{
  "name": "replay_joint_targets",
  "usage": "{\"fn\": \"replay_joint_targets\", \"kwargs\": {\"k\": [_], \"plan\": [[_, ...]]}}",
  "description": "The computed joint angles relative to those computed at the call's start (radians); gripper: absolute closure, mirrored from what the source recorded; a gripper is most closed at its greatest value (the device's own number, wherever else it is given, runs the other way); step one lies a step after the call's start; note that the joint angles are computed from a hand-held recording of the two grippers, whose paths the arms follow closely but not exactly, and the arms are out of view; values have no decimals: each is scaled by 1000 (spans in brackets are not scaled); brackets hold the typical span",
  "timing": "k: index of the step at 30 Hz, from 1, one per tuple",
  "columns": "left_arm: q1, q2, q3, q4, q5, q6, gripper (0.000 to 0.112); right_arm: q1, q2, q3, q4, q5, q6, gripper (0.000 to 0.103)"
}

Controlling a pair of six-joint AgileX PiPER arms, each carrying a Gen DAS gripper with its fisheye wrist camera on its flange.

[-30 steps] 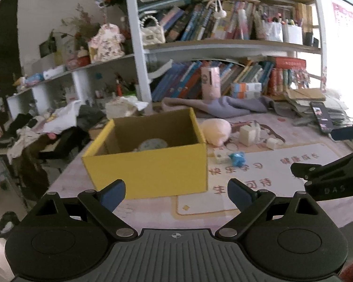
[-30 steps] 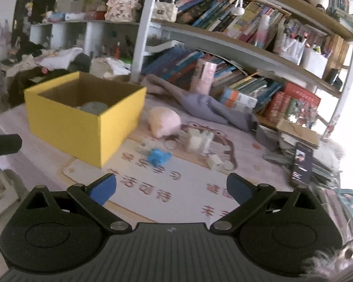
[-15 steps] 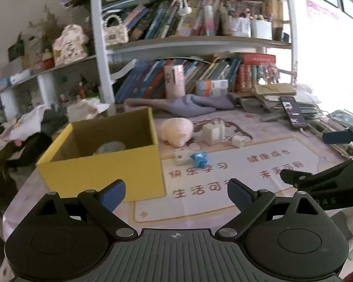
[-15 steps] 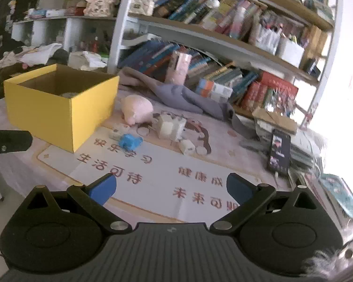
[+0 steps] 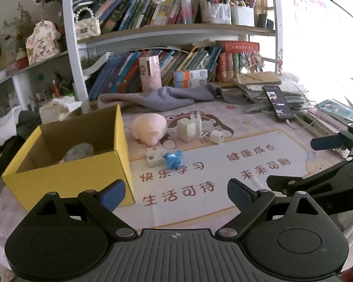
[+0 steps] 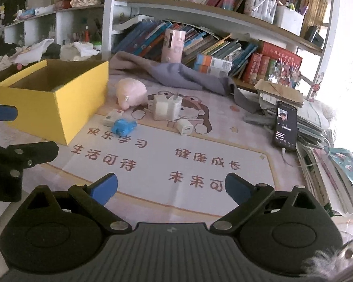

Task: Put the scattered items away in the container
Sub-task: 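Withdraw both tools from the box and move back toward the table items, then grasp the blue toy with the left tool while the right tool grasps a white charger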

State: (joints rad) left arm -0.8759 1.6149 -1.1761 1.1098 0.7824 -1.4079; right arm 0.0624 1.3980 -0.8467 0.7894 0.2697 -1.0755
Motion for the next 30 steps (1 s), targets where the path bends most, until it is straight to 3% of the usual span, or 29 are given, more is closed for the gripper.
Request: {"fn": "replay_joint_targets", "kwargs": {"k": [13,18,30], "plan": [[65,194,-241,-72,1,128,18,-73,247,-284,-33,133,-4,21],[109,288,-371,-156,21,187,27,-92,369,-445,-46,207,-17,22],[167,581,-796,-308,202,337,40,-114,699,-913,-107,446,30,22]]}}
